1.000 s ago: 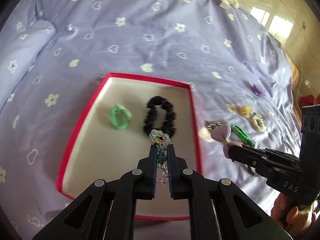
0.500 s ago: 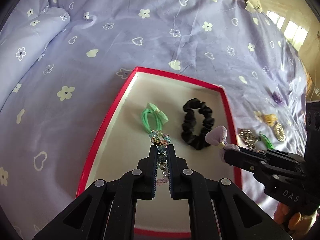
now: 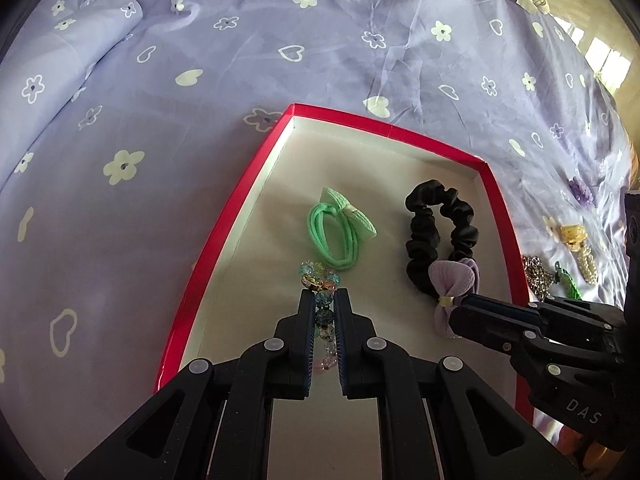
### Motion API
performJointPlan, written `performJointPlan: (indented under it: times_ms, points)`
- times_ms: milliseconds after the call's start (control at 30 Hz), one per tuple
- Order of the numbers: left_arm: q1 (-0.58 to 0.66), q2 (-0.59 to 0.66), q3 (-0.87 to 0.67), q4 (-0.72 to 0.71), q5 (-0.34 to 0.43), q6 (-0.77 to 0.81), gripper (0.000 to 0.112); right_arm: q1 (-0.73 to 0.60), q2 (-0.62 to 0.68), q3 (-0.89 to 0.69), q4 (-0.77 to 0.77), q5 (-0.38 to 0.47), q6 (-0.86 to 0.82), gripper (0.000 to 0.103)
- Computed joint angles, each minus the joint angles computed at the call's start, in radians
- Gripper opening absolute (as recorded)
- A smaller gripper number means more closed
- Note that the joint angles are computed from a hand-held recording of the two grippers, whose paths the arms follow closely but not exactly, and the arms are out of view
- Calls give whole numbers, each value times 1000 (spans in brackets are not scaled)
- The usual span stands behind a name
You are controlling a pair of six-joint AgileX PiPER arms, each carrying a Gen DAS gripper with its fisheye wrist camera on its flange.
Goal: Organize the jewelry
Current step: 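Carry both items into the red box and open both tools to release, then grasp the silver chain with the left tool while the right tool grasps the yellow hair clip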
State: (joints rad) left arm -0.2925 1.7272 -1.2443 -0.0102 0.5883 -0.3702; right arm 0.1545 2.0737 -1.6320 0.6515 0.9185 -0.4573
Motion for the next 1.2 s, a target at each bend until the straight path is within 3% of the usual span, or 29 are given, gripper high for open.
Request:
performJointPlan:
  times_ms: [167, 300, 433, 567, 867, 1000, 1200]
  points:
    - [-7, 2, 2, 13, -4, -12, 9, -2, 2, 2, 9, 0, -4, 14]
    - [-8, -13, 14, 27, 3, -32, 18, -10, -6, 11, 23, -3, -7, 15]
    - [-16, -28, 20, 50, 7, -57, 21, -20, -25, 36, 43, -9, -19, 16]
    - [-31, -51, 22, 76, 25, -84, 21, -31, -55, 70, 68, -15, -37, 22]
    - [-77, -147, 55, 90, 60, -141, 23, -107, -197, 226, 141, -43, -104, 30]
    - [-127, -181, 56, 115, 83, -184, 35, -166, -261, 299, 150, -45, -127, 31]
    - [-199, -185, 13, 123, 126, -199, 35, -263, -345, 394, 146, -50, -157, 34]
